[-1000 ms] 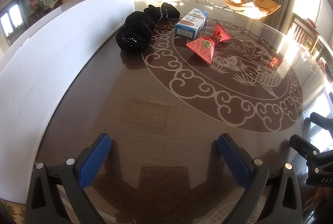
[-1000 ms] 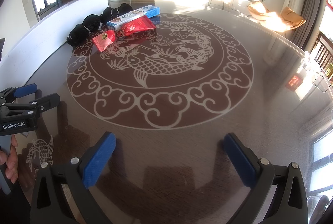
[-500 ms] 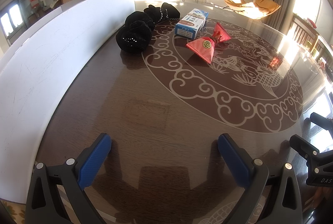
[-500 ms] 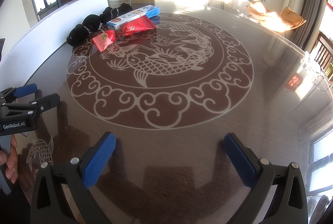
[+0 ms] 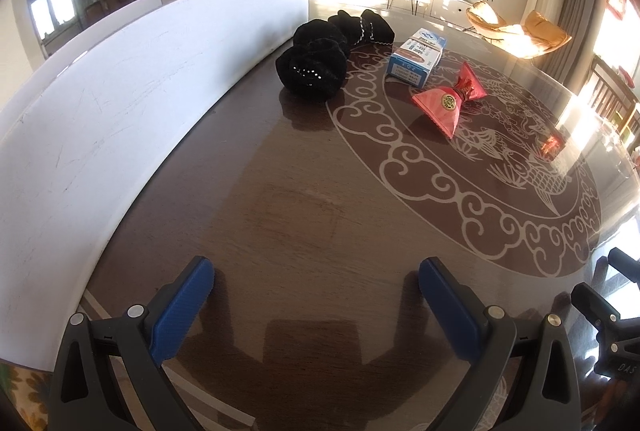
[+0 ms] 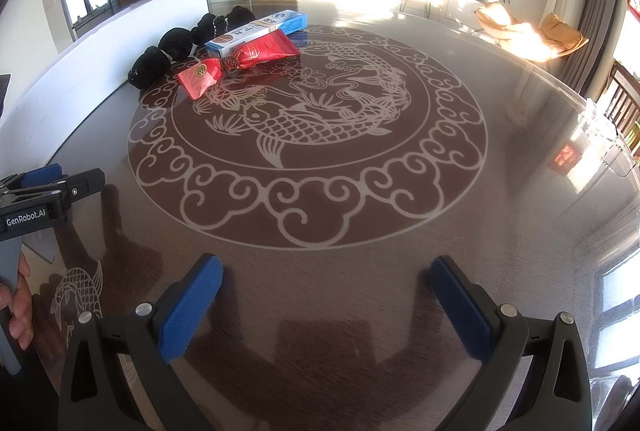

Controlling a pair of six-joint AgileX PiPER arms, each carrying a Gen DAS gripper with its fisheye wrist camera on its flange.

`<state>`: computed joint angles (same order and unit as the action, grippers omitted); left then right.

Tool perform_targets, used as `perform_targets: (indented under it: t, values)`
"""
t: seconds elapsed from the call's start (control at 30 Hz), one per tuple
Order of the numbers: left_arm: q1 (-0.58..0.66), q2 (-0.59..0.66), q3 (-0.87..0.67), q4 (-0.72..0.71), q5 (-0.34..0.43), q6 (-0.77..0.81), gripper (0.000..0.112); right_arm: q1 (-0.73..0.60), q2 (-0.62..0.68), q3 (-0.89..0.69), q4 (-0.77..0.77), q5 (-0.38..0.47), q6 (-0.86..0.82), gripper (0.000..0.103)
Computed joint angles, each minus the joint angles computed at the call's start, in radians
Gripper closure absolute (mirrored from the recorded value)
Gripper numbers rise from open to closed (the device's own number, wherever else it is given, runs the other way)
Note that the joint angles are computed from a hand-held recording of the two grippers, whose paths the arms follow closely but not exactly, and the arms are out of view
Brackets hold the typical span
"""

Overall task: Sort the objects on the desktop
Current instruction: 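Move the right tool onto the red candy packet and close it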

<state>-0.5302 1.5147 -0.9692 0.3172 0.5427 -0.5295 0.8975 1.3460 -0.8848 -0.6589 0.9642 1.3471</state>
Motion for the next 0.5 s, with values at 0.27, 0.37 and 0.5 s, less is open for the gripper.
perform_targets:
  t: [0.27,0.37,0.5]
  values:
    - [0.004,0.003,-0.003,0.009,0.001,-0.019,0.009,-0.252,0.143,-0.203,0.164,-0.238,-0.328,0.0]
    - [-0.005,0.01,-0.01,0.033,0.013,-0.04,0.009,-0.331,0.303,-0.422,0.291,-0.243,-0.477,0.0]
    - [-0.003,0.011,-0.01,0.031,0.011,-0.037,0.009,-0.381,0.521,-0.724,0.389,-0.138,-0.568,0.001]
